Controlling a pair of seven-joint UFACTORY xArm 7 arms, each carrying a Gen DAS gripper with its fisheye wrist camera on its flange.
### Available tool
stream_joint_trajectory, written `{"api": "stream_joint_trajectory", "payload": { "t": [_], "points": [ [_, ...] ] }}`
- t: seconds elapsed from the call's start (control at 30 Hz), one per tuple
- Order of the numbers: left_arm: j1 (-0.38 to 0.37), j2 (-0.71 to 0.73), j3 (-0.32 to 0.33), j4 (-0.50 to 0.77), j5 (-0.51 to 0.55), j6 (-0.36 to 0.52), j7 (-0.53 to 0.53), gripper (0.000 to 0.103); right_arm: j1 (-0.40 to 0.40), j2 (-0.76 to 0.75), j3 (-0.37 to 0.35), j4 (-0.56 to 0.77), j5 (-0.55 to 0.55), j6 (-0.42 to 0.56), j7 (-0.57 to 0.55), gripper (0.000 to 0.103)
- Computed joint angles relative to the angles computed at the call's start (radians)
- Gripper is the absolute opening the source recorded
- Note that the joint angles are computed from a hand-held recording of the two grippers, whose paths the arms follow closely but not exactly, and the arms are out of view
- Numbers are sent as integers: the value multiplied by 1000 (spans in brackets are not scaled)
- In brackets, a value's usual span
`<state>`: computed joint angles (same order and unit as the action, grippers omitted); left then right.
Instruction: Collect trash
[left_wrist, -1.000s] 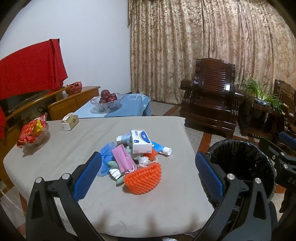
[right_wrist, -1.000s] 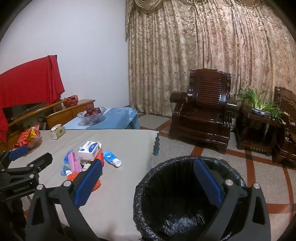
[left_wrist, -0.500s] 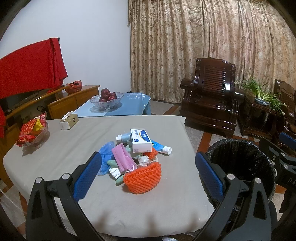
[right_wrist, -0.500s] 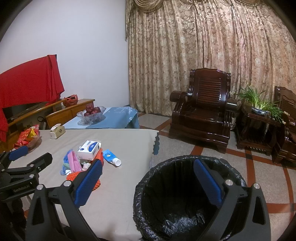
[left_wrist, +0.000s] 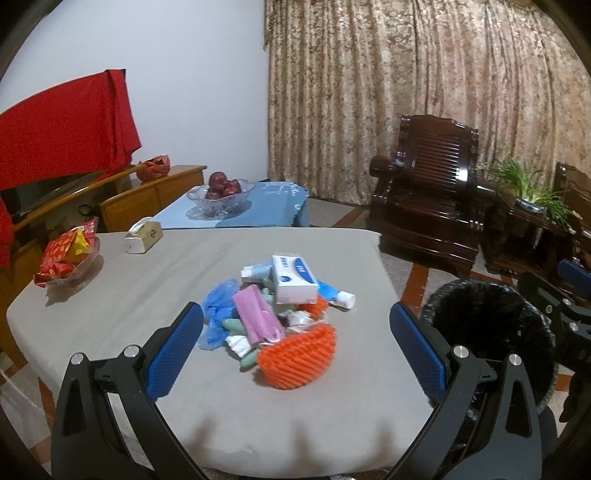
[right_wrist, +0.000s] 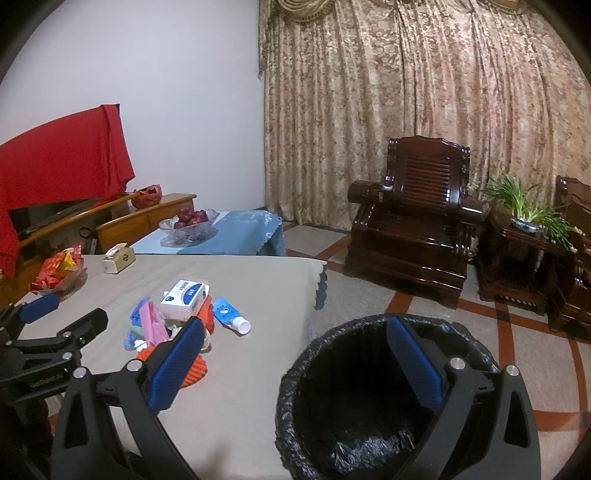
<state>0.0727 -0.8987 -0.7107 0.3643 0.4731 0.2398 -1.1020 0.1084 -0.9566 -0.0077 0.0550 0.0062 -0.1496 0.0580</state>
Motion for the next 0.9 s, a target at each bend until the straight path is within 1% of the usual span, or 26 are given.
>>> {"api": "stream_joint_trajectory", "payload": {
  "t": [0.07,0.1,0.17,0.23,0.3,0.33,0.4,0.43,0.5,0.53,0.6,0.67,0.8,0.87,0.9],
  "points": [
    [32,-1,-2,-6,8,-6,-6,98,8,50,14,23,1,-24,11,97],
    [55,8,1,-11,16,-27,-5,98,16,85,19,35,1,-45,17,97],
    [85,11,8,-22,21,-38,-2,98,26,143,28,66,1,-65,28,97],
    [111,24,28,-33,24,-56,11,98,32,225,47,103,4,-93,49,97],
    [141,42,51,-56,28,-108,30,98,48,315,53,148,3,-121,64,97],
    [165,52,60,-62,28,-136,43,98,43,363,70,172,5,-132,73,97],
    [222,61,52,-82,17,-195,56,98,28,455,118,223,12,-154,89,97],
    [261,59,32,-89,9,-211,54,98,28,489,126,239,11,-167,92,97],
    [319,62,3,-93,-5,-224,70,98,5,562,178,284,29,-181,97,97],
    [346,66,-10,-93,-11,-240,80,98,16,611,183,311,27,-196,100,97],
    [419,71,-59,-90,-21,-267,95,98,4,682,226,353,50,-218,86,97],
    [487,103,-86,-80,-33,-310,121,98,2,741,256,395,83,-218,56,97],
    [583,136,-147,-77,-78,-378,151,98,52,852,248,477,125,-200,25,92],
    [626,161,-173,-70,-102,-399,168,98,82,895,222,512,118,-186,26,89],
    [641,176,-179,-68,-114,-404,177,98,99,909,203,524,96,-180,42,89]
  ]
}}
